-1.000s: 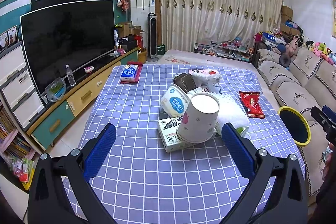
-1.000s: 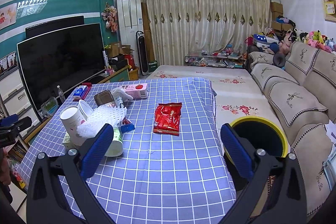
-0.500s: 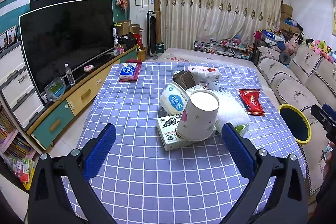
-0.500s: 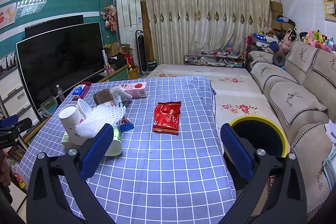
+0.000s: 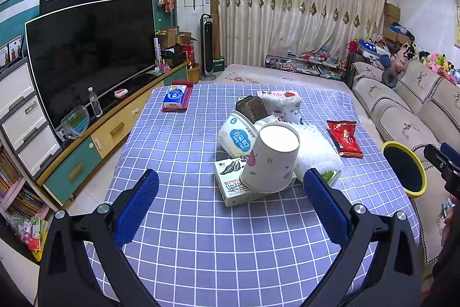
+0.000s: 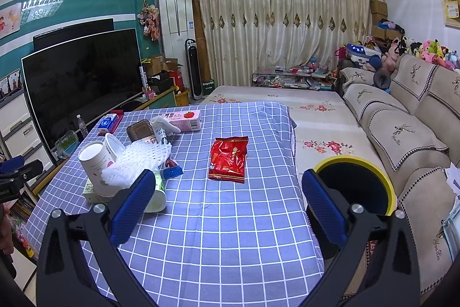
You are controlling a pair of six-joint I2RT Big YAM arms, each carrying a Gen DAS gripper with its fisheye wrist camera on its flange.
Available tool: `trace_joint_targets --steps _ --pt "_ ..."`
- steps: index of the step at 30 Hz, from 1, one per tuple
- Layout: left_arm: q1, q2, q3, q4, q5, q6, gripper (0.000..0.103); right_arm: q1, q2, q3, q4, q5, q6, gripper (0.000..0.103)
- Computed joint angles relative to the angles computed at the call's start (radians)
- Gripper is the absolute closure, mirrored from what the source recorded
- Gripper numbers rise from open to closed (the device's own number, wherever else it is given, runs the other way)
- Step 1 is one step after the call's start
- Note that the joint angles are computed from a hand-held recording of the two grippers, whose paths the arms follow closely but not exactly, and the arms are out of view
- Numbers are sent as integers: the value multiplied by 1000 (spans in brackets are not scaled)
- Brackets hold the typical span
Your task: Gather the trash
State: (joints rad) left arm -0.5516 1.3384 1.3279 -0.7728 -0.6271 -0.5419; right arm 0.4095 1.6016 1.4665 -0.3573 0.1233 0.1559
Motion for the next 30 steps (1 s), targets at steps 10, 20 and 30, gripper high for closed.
trace_joint_targets --steps 10,20,30 --pt "3 11 9 -2 2 4 4 -2 6 5 -9 -1 0 6" --pt "12 21 15 -3 6 5 4 -4 14 11 -16 -1 0 6" --pt "59 30 18 1 19 7 4 -28 163 201 -132 -85 -30 6"
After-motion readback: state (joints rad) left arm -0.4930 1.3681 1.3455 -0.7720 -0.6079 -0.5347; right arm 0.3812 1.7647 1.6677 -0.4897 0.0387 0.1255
